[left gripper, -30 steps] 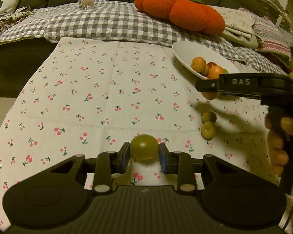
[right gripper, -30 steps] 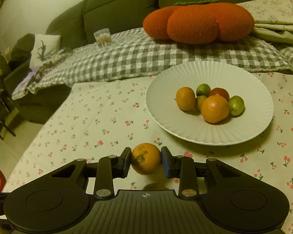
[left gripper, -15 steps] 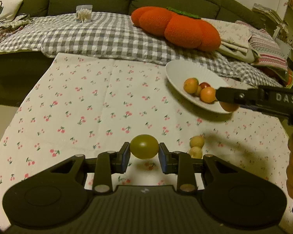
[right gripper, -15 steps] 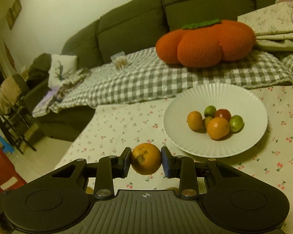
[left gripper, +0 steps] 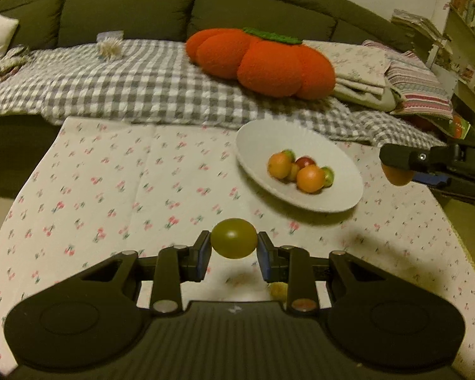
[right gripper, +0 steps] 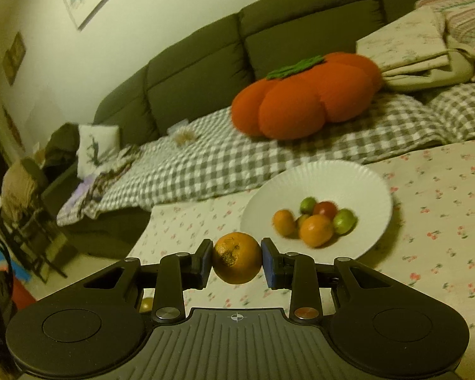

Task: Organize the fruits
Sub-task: 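Carry both fruits to the white plate and open both tools to release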

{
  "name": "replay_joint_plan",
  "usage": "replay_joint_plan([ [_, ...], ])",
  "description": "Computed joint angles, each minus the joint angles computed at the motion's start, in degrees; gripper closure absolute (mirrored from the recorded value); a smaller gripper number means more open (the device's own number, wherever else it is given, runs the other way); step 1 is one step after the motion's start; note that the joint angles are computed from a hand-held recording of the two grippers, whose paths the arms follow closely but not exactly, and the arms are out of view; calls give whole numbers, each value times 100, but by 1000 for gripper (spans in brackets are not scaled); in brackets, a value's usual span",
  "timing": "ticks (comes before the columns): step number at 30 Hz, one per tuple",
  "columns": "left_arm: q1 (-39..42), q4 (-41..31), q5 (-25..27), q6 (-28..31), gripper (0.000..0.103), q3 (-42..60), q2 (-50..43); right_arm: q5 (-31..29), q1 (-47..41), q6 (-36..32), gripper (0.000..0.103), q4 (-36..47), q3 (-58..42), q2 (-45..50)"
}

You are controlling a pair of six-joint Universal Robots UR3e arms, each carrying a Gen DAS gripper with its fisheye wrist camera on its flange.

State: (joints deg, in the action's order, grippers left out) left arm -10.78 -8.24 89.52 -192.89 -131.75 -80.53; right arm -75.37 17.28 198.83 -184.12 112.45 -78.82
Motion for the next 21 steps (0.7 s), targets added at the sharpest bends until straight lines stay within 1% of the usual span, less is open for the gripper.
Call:
replay_joint_plan([
  [7, -383, 436, 151, 65, 74, 660, -804, 249, -488, 158, 72, -142, 316, -295],
  [11, -614, 519, 336, 120, 74, 1092, -1318, 369, -664, 208, 72, -131, 387, -372],
  [17, -836, 528, 599, 252, 74, 1738, -2022, 379, -825, 244, 72, -44, 412, -383],
  [21, -935, 546, 722, 362, 74, 2156, -2480, 261, -889, 303, 72, 101, 289, -246],
])
